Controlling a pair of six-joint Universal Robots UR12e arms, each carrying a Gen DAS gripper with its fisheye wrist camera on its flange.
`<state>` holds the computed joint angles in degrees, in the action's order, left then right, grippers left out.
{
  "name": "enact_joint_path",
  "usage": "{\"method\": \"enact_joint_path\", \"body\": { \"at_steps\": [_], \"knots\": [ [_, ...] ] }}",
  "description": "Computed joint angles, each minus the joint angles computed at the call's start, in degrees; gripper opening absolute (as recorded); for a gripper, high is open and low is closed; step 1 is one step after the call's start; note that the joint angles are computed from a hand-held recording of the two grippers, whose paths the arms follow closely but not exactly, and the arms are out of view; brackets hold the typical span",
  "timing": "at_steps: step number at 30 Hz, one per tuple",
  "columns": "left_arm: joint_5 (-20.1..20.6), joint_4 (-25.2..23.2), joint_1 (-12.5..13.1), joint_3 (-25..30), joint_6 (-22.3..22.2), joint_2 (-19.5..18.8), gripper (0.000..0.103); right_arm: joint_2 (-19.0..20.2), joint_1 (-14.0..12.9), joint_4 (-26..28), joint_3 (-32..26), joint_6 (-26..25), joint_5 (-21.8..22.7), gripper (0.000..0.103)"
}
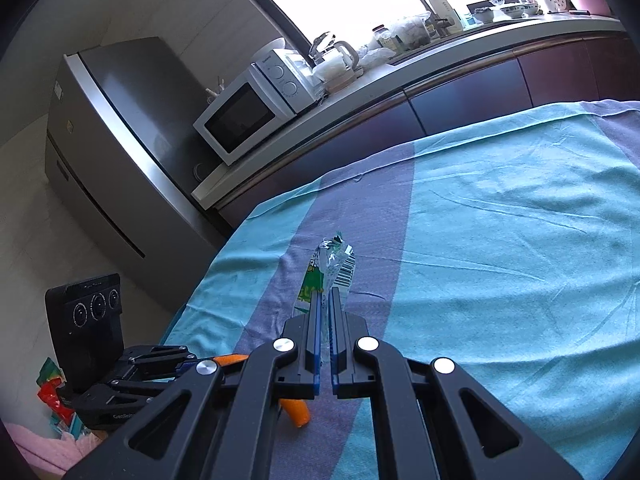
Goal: Collect trash
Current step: 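Carry the orange peel and snack wrapper toward the teal bin with both tools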
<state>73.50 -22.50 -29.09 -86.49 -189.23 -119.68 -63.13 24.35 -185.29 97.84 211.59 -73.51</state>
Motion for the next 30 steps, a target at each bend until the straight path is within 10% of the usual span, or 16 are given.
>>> {"method": "enact_joint_path", "body": {
  "at_steps": [30],
  "knots": [
    [6.2, 10.5, 4.5, -13.3, -8.1, 9.7, 0.014, 5.0, 3.6, 3.8, -9.0, -3.1, 7.3, 0.003]
  ]
}}
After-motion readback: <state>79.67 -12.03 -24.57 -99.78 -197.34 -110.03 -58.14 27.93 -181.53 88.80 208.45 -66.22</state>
